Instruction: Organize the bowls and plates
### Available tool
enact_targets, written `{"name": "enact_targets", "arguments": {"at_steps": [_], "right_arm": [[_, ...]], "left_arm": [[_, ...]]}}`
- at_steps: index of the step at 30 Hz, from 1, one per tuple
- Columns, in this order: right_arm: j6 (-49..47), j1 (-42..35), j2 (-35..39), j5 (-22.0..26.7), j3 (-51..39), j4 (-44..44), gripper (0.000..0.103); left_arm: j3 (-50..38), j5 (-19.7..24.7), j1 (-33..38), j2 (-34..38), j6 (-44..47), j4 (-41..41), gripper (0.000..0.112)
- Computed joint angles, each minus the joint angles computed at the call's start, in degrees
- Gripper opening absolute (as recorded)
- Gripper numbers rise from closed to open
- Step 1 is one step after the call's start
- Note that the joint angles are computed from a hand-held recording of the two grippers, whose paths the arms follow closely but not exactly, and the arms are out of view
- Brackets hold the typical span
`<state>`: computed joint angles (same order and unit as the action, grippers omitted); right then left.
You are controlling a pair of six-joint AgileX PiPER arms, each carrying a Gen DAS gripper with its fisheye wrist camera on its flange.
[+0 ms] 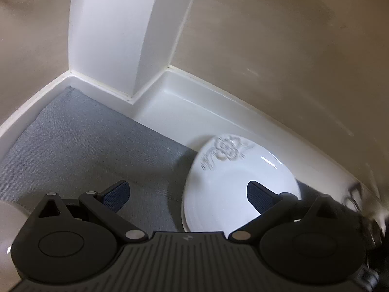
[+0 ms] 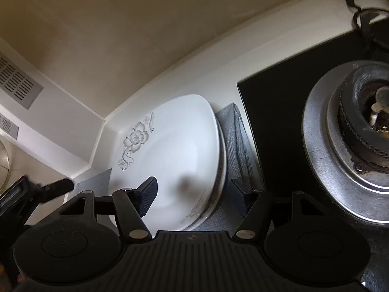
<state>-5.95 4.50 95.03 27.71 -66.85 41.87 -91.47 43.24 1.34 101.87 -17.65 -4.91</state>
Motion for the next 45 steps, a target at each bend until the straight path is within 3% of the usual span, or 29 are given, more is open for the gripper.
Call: {"name": "enact_targets", "arguments": {"at_steps": [2,8,10,11,13,15,20,33,35,37,39,42,44,45], "right_arm": [[-4.0,-0.8,1.9,1.2,-0.7,3.8,0.066],[-3.7,0.2,9.8,2.7,-7.7,3.7,0.055],[-3.1,0.2,11.1,2.7,-8.8,3.3,0.051],[-2.6,0.2,11.9,2.7,-9.4,2.8,0.044],[-1.1,0.2,12.5,2.7,-9.8,1.6,0.036],[-1.7,-0.1,12.2,3.0,-9.6,1.8,0.034],[-0.4,0.0,12.5,4.0,-10.3,0.5,0.033],[-4.3,-0.5,6.5,8.8,-3.2,3.8,0.033],[-4.5,-0.8,6.5,9.0,-3.0,4.5,0.033],[-2.9,-0.5,6.9,9.0,-3.7,3.3,0.033],[-2.2,-0.3,7.0,8.9,-4.0,2.6,0.033],[-0.9,-0.2,7.4,9.1,-4.8,1.4,0.033],[0.4,-0.1,7.8,9.6,-6.1,-0.5,0.033],[1.1,-0.1,8.4,10.1,-7.1,-1.5,0.033]], "left_arm": [[-2.4,0.8,0.4,2.9,-1.9,1.2,0.102],[-8.7,3.5,1.1,10.7,-7.3,2.0,0.100],[-10.1,4.7,1.9,12.5,-6.9,-0.9,0.082],[-11.2,6.0,2.3,13.3,-6.0,-2.8,0.062],[-11.1,6.7,3.4,13.9,-2.8,-7.9,0.049],[-9.4,5.4,3.2,12.8,0.2,-9.7,0.029],[-5.8,3.8,1.1,10.2,1.7,-5.2,0.029],[11.4,2.4,5.7,-1.2,17.2,-16.2,0.029],[10.9,1.6,5.8,-0.7,14.1,-15.4,0.028],[11.1,-3.3,4.0,-1.1,6.3,-8.3,0.029],[8.0,-4.9,3.2,1.2,3.1,-4.7,0.047],[0.5,-2.3,2.2,7.2,0.3,-1.5,0.057],[-3.0,0.1,2.6,10.0,1.9,-4.6,0.055],[-4.2,1.5,3.3,11.0,4.5,-7.8,0.048]]}}
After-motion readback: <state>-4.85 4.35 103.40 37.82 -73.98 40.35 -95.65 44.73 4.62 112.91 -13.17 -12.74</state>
